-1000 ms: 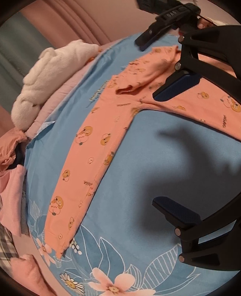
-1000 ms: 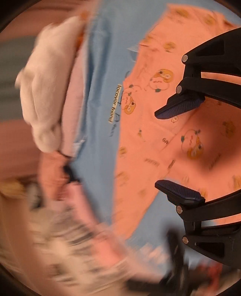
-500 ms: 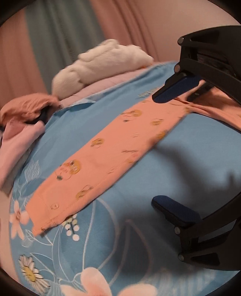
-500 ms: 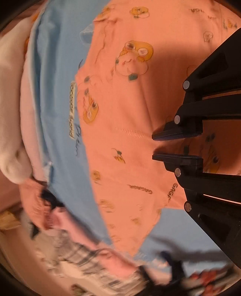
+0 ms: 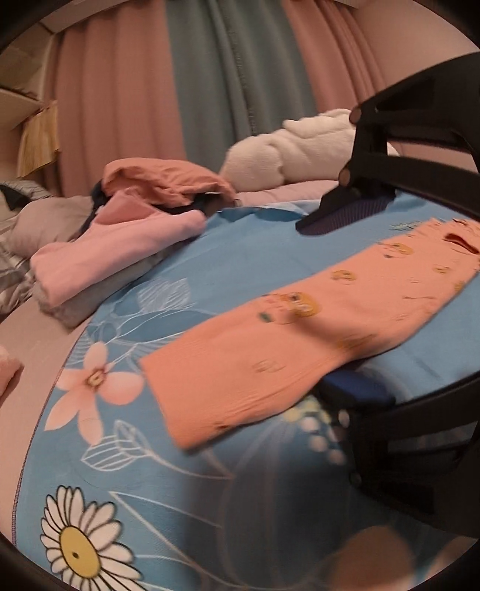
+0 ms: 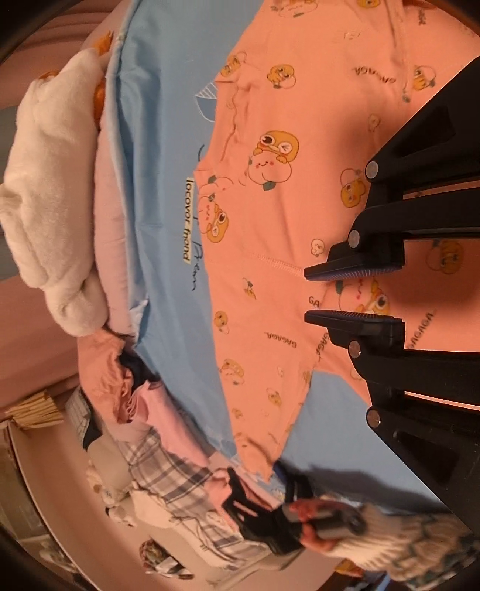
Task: Fold small clothes
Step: 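Grasp the other sleeve cuff with the left tool, then fold the held sleeve across the shirt body with the left tool and release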
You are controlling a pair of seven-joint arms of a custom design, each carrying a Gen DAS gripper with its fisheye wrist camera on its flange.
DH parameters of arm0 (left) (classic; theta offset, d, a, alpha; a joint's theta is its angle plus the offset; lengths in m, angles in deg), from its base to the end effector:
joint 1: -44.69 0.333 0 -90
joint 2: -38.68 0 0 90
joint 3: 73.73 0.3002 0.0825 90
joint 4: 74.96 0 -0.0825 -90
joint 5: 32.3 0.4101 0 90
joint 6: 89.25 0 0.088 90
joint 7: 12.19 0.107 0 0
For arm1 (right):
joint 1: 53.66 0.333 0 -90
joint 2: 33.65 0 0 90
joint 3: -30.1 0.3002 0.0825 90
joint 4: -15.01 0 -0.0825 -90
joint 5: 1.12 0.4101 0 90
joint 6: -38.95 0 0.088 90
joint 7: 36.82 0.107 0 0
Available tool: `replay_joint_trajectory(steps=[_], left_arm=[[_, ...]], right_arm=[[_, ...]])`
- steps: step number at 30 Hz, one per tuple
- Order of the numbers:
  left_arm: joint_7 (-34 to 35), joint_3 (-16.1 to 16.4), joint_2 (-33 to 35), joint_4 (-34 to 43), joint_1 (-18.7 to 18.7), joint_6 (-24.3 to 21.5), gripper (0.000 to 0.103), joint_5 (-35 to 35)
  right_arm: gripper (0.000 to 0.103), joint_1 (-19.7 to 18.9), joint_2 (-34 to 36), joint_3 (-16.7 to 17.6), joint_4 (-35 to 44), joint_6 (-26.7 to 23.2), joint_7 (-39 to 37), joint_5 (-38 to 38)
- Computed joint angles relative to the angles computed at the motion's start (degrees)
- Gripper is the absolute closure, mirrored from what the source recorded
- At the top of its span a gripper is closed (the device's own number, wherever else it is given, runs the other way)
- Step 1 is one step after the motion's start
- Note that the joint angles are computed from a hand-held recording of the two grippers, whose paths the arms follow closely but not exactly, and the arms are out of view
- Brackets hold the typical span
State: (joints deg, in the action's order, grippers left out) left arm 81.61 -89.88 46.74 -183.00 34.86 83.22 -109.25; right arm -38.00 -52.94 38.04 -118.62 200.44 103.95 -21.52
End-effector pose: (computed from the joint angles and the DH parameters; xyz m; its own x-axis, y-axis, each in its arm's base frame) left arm 0.6100 -0.2098 0.4761 0.2565 -0.4078 0.8763 -0.6352 -0.7545 -0.1652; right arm 0.4713 0.2305 0.5361 -0.0450 -0.9575 -0.2847 -0.6764 0.2389 -0.6967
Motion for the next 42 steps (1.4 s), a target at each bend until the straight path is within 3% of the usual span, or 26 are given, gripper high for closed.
replay_joint_trajectory(steps=[3,5,6,7,9,13,16,19,23,31,36,38,42], left_arm=[[-1.09,0.41,1.08,0.76,0.37,-0.09,0.062,0.78],[-5.25,0.95,1.32,0.46,0.27,-0.96,0.083,5.8],[-6.58,1.07,1.27,0.27,0.19,-1.18,0.089,8.18],[-10.32,1.83,1.06,-0.24,-0.47,-1.37,0.098,13.97],[-17.46,3.36,-0.02,-1.46,-2.26,-0.95,0.098,27.01],[-25.24,4.47,-1.84,-1.09,-4.72,-1.44,0.098,46.06],[-27.49,4.02,-1.82,1.44,-6.29,-2.65,0.098,56.27],[-26.09,2.34,-1.18,5.0,-8.1,-4.46,0.098,61.98],[-19.41,-1.54,1.76,10.89,-10.66,-7.38,0.098,60.63],[-17.38,-2.92,12.4,22.48,-22.69,-16.44,0.098,70.23],[-17.74,-1.17,20.31,30.41,-29.79,-25.79,0.09,77.29],[-15.76,-2.26,23.35,33.67,-29.98,-31.29,0.053,75.96],[-10.43,-3.43,21.37,31.02,-28.75,-30.65,0.022,73.48]], right_arm=[[0.085,-0.24,-1.44,0.38,-0.94,-0.11,0.14,-0.74],[0.085,-0.26,-2.28,0.43,-1.63,-0.29,0.34,-0.73],[0.085,-0.57,-2.76,0.7,-1.92,-0.79,0.74,-1.05],[0.085,-0.74,-3.65,0.8,-2.64,-1.11,1.09,-1.22],[0.085,-0.88,-5.38,0.82,-4.17,-1.84,1.64,-1.16],[0.085,-1.77,-9.71,1.67,-7.57,-4.02,4.09,-1.69],[0.085,-1.95,-13.41,1.82,-10.26,-4.95,5.63,-1.63],[0.085,-2.56,-18.34,1.84,-13.75,-5.61,7.67,-1.33],[0.085,-3.15,-24.23,2.06,-17.59,-7.07,10.05,-0.84],[0.085,-3.76,-38.52,1.83,-26.08,-12.3,13.43,0.14],[0.085,-3.78,-45.4,1.17,-30.19,-16.47,14.83,1.36],[0.085,-3.53,-46.99,0.84,-31.1,-17.69,15.13,1.92],[0.082,-3.68,-47.97,0.81,-31.58,-18.22,15.45,2.18]])
